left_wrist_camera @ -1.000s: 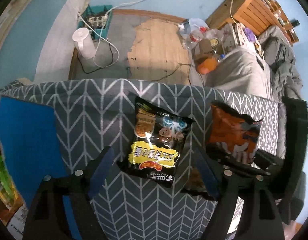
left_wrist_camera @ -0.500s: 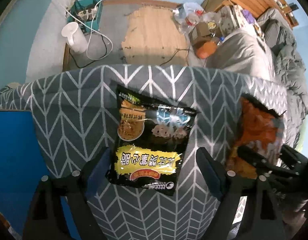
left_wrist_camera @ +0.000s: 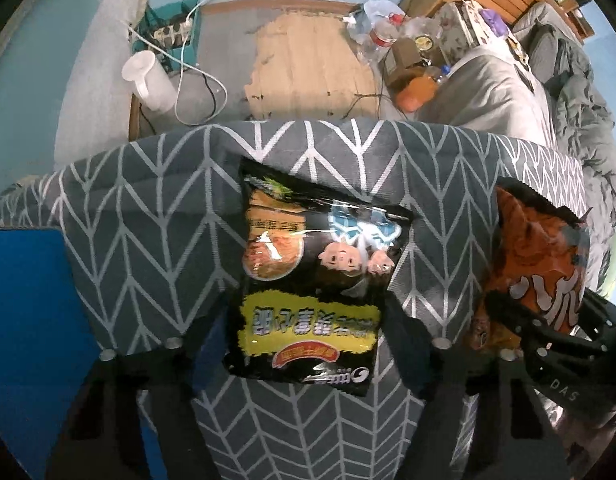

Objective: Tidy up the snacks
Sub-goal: 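Grasp the black-yellow bag with the left gripper while the right gripper grasps the orange bag, then lift and carry both bags over the cardboard box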

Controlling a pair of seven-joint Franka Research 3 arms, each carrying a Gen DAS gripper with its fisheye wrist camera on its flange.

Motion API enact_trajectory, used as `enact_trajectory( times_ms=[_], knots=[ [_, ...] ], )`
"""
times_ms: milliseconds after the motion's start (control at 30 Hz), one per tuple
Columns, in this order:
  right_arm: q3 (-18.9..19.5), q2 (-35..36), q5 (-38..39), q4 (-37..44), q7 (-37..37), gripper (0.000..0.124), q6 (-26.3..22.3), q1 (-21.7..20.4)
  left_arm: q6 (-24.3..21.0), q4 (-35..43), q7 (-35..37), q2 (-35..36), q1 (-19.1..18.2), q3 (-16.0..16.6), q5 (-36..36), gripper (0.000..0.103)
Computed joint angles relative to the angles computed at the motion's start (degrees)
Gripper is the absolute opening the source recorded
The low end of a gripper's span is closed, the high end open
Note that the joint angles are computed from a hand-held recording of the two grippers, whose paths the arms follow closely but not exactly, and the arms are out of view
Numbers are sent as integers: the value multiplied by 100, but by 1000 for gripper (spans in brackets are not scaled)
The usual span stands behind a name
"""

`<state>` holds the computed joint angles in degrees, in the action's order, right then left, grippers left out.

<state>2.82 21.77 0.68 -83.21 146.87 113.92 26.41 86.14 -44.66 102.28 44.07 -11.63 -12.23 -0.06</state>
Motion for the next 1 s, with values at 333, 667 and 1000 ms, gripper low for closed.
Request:
enact_trajectory(
  times_ms=[333,667,1000],
  knots=[
    [21,13,-267,165,-125,50,-270,159,517,-1033,199,-704,157,-23,40,63],
    [7,70,-507,609,-261,50,-607,275,980,-2153,431,-1659,406,-114,-289,63],
    [-8,118,-732,1253,-409,50,-971,430,1107,-2502,689,-2275,696,-86,-822,63]
  ],
)
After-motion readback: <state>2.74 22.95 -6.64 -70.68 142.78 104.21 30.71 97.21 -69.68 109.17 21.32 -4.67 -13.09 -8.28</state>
